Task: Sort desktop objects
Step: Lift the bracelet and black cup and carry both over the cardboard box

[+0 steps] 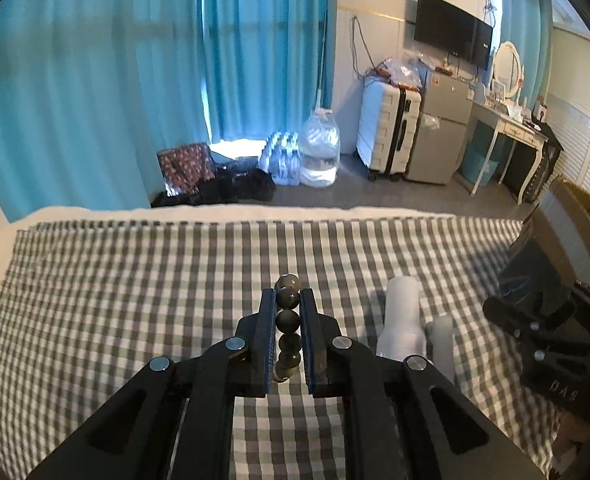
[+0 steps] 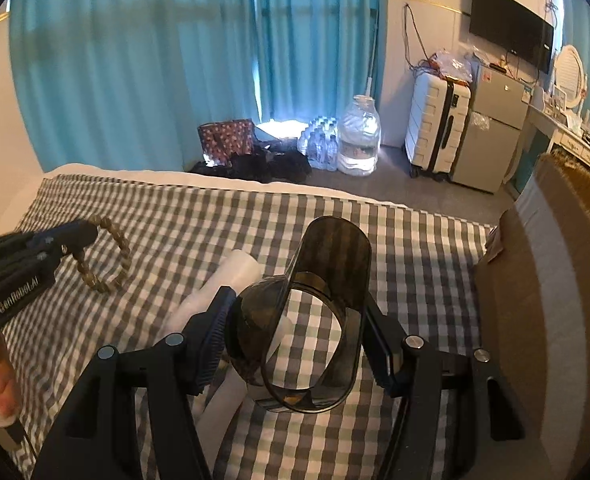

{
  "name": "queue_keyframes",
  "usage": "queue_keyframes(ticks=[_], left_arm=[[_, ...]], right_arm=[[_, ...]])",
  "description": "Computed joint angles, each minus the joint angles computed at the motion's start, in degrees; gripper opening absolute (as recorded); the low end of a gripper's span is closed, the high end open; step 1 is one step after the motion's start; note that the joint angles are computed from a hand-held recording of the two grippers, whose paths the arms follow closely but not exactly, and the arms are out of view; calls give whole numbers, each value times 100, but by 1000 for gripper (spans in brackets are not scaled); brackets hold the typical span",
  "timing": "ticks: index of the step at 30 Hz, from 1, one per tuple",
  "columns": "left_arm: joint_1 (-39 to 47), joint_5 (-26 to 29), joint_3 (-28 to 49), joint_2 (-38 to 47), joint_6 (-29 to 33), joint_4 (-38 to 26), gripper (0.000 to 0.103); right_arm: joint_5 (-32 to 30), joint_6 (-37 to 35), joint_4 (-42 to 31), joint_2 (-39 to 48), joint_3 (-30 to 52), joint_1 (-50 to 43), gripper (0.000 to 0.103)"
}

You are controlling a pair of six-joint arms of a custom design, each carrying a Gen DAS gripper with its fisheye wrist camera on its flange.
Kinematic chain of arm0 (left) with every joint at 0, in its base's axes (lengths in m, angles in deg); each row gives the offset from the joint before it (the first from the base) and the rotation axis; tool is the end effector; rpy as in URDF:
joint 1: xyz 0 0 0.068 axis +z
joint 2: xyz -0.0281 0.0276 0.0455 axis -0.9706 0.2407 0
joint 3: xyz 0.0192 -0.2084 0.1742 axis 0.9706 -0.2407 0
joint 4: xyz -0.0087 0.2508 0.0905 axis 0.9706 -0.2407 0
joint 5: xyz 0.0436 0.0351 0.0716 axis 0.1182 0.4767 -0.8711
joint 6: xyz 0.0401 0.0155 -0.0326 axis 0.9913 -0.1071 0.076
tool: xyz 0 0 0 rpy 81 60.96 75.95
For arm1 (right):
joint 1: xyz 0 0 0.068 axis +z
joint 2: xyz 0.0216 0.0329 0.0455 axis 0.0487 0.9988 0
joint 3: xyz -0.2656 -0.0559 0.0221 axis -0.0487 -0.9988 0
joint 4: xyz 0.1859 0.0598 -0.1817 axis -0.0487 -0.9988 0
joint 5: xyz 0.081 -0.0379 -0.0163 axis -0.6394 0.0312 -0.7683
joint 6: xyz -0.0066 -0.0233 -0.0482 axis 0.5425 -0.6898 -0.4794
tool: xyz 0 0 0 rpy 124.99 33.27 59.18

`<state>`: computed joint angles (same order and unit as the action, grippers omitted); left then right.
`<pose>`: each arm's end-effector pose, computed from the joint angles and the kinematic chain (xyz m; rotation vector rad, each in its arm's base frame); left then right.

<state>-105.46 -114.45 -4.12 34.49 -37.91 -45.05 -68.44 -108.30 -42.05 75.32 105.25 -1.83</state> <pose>0.2374 -0.1112 0.2049 -0.4017 2.2861 0.1597 0.2894 -0.0072 0.2235 -0.6715 2.2734 0.3134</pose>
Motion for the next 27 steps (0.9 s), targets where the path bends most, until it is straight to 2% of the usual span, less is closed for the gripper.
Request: queue_keyframes(ticks=[8,15,17,27], left_arm=[[-677,-637,321,-587,-512,-1081,11],[-1703,-1419,833,-816,-1539,-2333,11],[-1840,-1525,952,-805,-1697,-2505,11],[-3033,-2227,1800,-321,-3649,-4215,11]], right_arm=[[-566,-500,-773,-519,183,-527,60],[-1178,-1152,-1644,-832,617,-1249,60],[-1331,-1306,-1862,-822,798,-1418,60],[-2180,-2341,-3217,-1019,1453,-2462,60]])
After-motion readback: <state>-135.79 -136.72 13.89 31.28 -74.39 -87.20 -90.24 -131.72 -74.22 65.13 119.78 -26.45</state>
